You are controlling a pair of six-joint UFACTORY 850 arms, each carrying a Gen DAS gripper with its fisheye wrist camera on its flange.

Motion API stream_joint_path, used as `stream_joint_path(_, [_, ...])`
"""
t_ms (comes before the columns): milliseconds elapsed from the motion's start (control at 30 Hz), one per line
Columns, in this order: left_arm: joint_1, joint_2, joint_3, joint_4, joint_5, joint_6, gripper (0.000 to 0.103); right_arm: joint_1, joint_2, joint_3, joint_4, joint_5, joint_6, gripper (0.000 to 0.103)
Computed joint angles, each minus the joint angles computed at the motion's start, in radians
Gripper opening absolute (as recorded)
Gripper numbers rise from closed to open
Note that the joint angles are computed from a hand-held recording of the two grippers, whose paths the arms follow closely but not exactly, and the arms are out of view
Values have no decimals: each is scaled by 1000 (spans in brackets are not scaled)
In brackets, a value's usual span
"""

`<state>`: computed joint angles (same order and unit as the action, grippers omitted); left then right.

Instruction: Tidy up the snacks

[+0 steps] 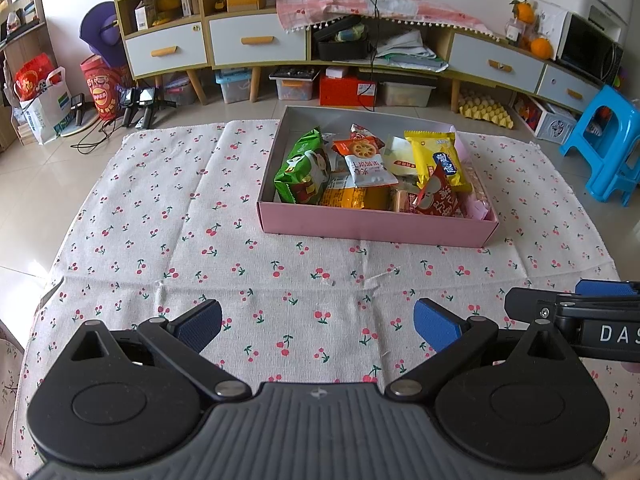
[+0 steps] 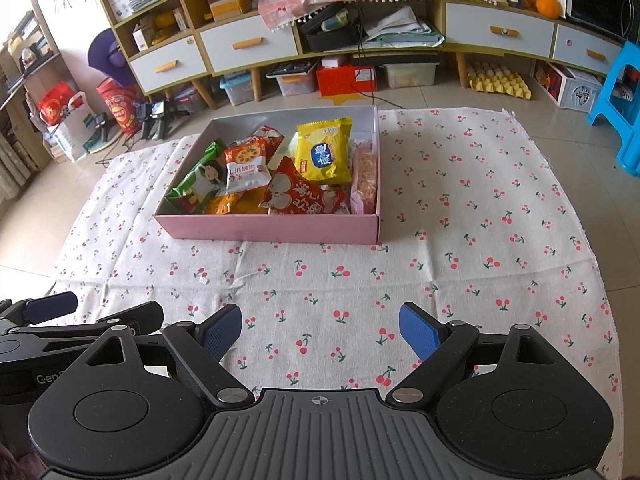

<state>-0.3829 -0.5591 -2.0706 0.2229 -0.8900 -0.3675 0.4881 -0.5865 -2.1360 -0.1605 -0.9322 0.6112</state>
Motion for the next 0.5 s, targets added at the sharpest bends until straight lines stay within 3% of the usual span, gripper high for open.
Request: stream_joint_path(500, [0,-1,-1,0,-1,1,102,-1,0,2,2,-1,-1,88])
